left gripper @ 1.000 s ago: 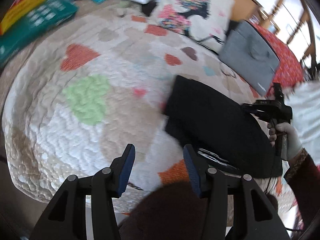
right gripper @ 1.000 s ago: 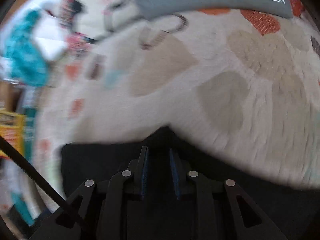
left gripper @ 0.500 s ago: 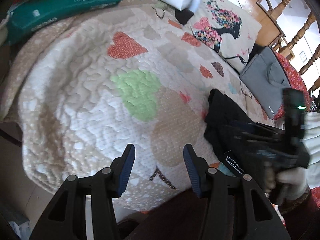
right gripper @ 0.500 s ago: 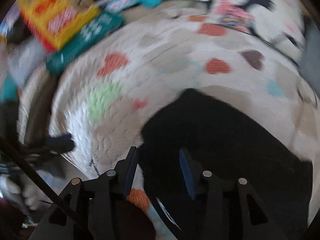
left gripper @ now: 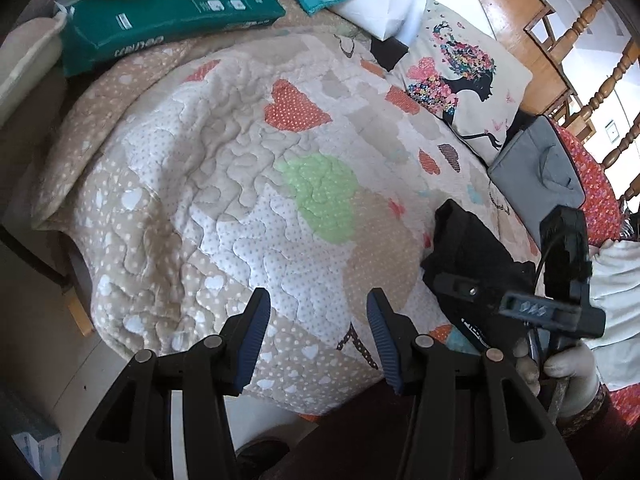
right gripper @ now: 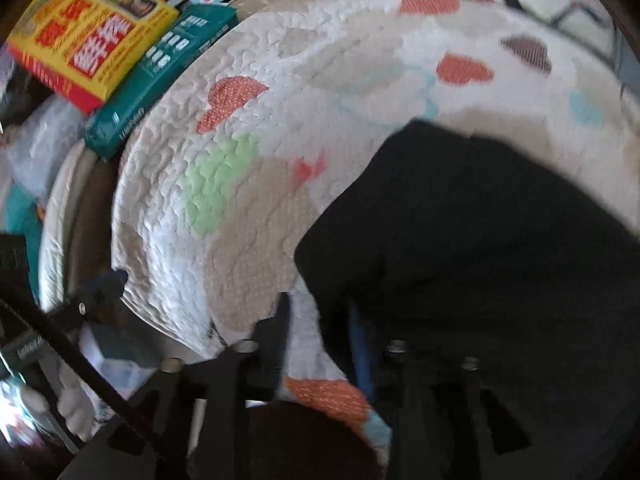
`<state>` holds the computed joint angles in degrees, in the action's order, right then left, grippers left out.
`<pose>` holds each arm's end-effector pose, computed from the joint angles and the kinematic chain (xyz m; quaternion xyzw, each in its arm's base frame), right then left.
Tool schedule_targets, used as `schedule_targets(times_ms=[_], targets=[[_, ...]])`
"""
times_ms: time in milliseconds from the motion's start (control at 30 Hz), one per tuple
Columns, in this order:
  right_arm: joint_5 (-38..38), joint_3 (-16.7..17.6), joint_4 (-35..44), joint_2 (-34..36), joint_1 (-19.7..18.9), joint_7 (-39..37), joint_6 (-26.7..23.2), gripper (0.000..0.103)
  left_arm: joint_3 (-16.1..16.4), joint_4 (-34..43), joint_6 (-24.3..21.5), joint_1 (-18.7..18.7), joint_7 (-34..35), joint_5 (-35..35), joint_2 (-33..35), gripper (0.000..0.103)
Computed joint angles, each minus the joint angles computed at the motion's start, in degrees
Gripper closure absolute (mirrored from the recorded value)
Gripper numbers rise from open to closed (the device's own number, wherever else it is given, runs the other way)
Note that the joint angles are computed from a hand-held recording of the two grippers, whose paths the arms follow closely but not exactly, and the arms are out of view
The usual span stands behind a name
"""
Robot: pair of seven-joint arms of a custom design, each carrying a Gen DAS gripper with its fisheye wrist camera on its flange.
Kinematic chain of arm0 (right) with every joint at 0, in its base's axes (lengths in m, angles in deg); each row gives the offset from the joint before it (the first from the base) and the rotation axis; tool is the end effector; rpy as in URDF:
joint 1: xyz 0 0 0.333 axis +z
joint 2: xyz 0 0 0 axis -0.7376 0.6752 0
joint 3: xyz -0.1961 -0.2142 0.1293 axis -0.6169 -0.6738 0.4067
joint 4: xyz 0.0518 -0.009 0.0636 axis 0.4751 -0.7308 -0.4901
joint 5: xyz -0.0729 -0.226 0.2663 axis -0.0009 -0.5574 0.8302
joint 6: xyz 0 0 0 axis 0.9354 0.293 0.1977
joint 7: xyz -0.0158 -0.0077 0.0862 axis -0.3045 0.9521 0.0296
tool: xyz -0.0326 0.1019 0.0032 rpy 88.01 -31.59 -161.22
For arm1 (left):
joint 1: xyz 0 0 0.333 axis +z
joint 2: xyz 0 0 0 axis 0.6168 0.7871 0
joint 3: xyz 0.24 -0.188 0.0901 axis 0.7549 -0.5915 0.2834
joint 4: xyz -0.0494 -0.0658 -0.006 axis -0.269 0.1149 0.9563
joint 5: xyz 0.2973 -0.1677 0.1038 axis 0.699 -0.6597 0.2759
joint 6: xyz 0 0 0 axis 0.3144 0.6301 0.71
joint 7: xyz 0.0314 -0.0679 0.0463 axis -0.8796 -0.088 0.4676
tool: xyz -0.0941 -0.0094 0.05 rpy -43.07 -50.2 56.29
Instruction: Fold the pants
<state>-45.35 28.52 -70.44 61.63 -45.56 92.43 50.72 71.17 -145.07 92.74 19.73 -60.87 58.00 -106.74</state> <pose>0.5058 0.0238 0.5177 -0.8232 0.4822 0.1128 0.2776 0.3107 -0.2227 0.5272 -0.7958 0.4911 -0.3406 0.0973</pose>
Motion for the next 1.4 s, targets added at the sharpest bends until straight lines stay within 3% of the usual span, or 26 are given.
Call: schedule_targets(times_ms=[67, 167, 367, 533, 700, 833, 1033, 1200, 1300, 1400], targets=[[1.5, -0.2, 0.5, -0.6, 0.0, 0.3, -2.1, 0.036, -0.5, 0.5, -1.3, 0.2, -0.3, 0.3, -0.6, 0.054], [4.1, -1.5, 0.8, -3.0, -0.7, -1.9, -4.2, 0.036, -0.7, 1.3, -2.4, 0.0, -0.6, 0.4, -1.0, 0.054], [10.9, -9.1, 2.1, -5.6, -8.2, -3.0, -12.3, 0.036, -1.5, 6.2, -3.1, -1.7, 1.8, 1.0, 4.0, 0.049], [6.9, -14.0, 0.0, -7.1, -16.9, -3.2, -9.6, 0.036, -2.6, 12.8, -3.0, -2.9, 3.9, 1.1, 11.9, 0.049], [6.5, -19.0, 1.6, -3.3, -25.5, -1.4, -9.9, 0.036, -4.0, 16.3, -3.4, -3.3, 3.3, 2.1, 14.1, 0.048], [8.0, -20.6, 3.5, 0.2, -31.5, 0.9, -10.0, 0.036, -3.6, 16.7, -4.3, -4.3, 3.1, 0.9, 15.2, 0.048], [7.9, -20.9, 3.1, 1.3, -36.9, 2.2, -9.1, 0.036, -0.9, 14.4, 1.9, -5.6, 4.6, -4.5, 16.4, 0.047], [9.5, -20.8, 3.2, 2.4, -39.1, 2.2, -8.0, 0.036, 3.5, 18.4, 6.1, -8.1, 15.8, -14.1, 24.2, 0.047], [10.2, -20.5, 3.6, 3.3, -39.8, 2.9, -7.3, 0.036, 4.3, 22.4, 8.0, -8.8, 26.4, -23.9, 29.2, 0.047], [10.8, -19.9, 3.9, 4.0, -40.0, 3.9, -6.5, 0.036, 2.7, 27.1, 8.1, -8.2, 37.3, -34.6, 34.1, 0.045]])
